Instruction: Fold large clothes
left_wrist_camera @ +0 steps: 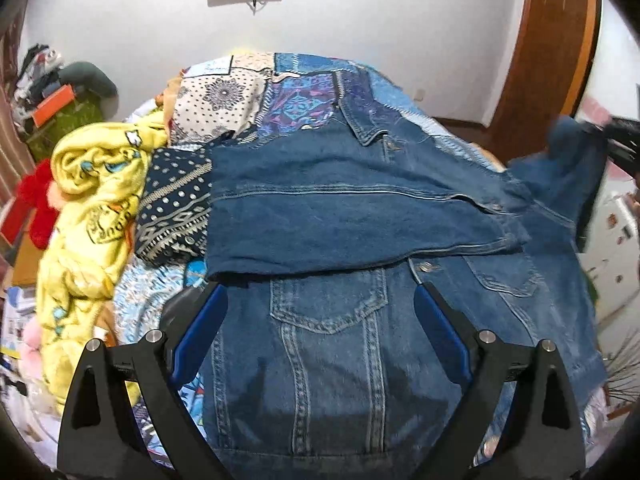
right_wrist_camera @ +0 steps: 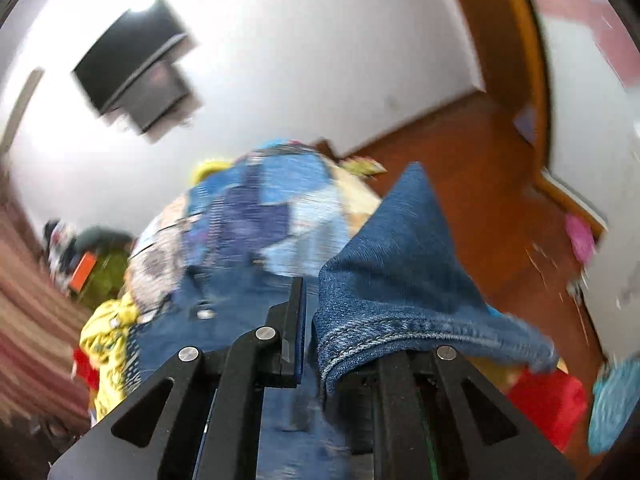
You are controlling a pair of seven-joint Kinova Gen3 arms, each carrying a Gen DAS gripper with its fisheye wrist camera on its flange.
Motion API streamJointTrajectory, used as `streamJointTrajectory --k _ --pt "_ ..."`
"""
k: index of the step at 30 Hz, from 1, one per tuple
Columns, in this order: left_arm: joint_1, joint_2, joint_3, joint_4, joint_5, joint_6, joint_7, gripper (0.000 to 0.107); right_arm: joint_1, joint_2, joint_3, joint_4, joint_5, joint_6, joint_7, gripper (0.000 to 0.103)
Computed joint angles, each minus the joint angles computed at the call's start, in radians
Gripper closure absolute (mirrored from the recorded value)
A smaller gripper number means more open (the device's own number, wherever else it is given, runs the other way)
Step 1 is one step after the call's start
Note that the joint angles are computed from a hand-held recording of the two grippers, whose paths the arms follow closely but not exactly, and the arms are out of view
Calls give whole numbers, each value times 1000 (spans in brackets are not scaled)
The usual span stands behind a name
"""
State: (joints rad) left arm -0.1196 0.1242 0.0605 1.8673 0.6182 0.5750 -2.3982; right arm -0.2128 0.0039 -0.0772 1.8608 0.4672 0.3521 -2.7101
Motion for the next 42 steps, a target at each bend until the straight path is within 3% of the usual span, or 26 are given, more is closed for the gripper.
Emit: streamJointTrajectory --k 3,8,11,13,18,22,26,27,30,33,38,40,42 --pt "21 1 -45 5 -1 14 -16 13 -39 67 -40 -62 -58 -12 76 93" --pt "-47 -10 -22 17 35 43 -49 13 -75 247 -90 -184 -239 44 268 93" --pt "-57 -26 -31 37 69 27 -86 13 -60 355 -125 -254 -353 110 382 93" --pt "-59 -35 -35 48 92 16 -107 13 -3 400 -186 -257 -434 132 455 93" --pt "-18 -42 -27 46 72 -37 -87 13 20 409 -198 -262 -575 231 583 92" --pt "41 -37 1 6 10 -59 -21 13 185 363 -345 -222 -651 257 695 76" --pt "98 -27 53 -53 -77 -69 68 13 336 230 -480 -76 -563 134 636 68" --pt "138 -17 47 -83 -118 -57 103 13 382 190 -509 -39 -558 107 634 60" --pt "259 19 27 -161 -240 -33 212 13 521 76 -598 53 -458 46 542 52" --pt "300 72 90 -247 -350 7 305 12 660 -5 -686 99 -336 55 431 51" --pt "435 213 120 -429 -490 146 406 10 892 -112 -841 178 -151 80 228 47" --pt "492 288 128 -514 -532 221 429 10 930 -130 -866 201 -85 89 147 47" --pt "554 365 127 -596 -572 292 455 10 907 -127 -827 222 -59 86 101 45"
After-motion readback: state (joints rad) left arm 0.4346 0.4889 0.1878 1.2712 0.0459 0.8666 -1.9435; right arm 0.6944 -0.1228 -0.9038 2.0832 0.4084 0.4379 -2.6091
